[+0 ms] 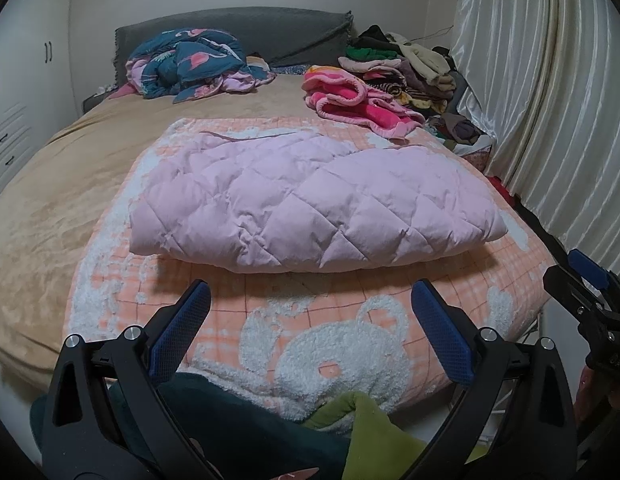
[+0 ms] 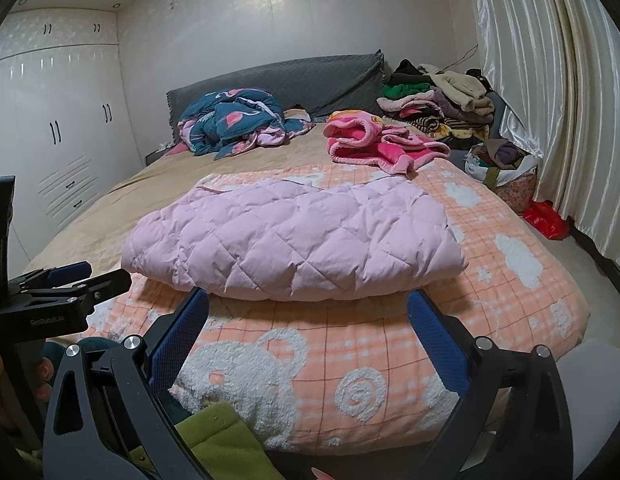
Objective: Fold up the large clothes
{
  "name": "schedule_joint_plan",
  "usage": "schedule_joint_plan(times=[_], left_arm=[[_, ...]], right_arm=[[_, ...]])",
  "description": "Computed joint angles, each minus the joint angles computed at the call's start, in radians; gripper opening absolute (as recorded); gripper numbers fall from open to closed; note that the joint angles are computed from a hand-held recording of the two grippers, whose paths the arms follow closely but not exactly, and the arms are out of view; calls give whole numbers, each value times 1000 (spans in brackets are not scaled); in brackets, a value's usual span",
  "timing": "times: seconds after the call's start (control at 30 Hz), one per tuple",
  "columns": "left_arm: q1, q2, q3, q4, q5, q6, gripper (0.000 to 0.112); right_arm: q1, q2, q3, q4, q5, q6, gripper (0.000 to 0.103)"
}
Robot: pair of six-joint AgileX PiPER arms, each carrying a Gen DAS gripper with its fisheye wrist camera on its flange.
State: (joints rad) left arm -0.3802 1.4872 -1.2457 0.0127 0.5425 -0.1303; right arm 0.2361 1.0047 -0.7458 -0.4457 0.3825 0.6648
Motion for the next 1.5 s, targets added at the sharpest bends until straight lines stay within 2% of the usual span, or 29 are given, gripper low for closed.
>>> schedule_joint_plan(times=[0.53, 0.7, 1.0, 1.5], left_arm=[[2, -4, 11, -9, -4, 9, 94], [-19, -2, 15, 85, -4, -70, 94], [-15, -2, 15, 75, -6, -55, 94], [-2, -1, 10, 29, -3, -20, 94]], right_arm=[[-8, 2, 3, 25, -6, -26, 99], [-4, 1, 13, 27, -6, -29, 99], [2, 3, 15, 4, -7, -2, 99], [7, 18, -17, 51, 16, -63, 99]])
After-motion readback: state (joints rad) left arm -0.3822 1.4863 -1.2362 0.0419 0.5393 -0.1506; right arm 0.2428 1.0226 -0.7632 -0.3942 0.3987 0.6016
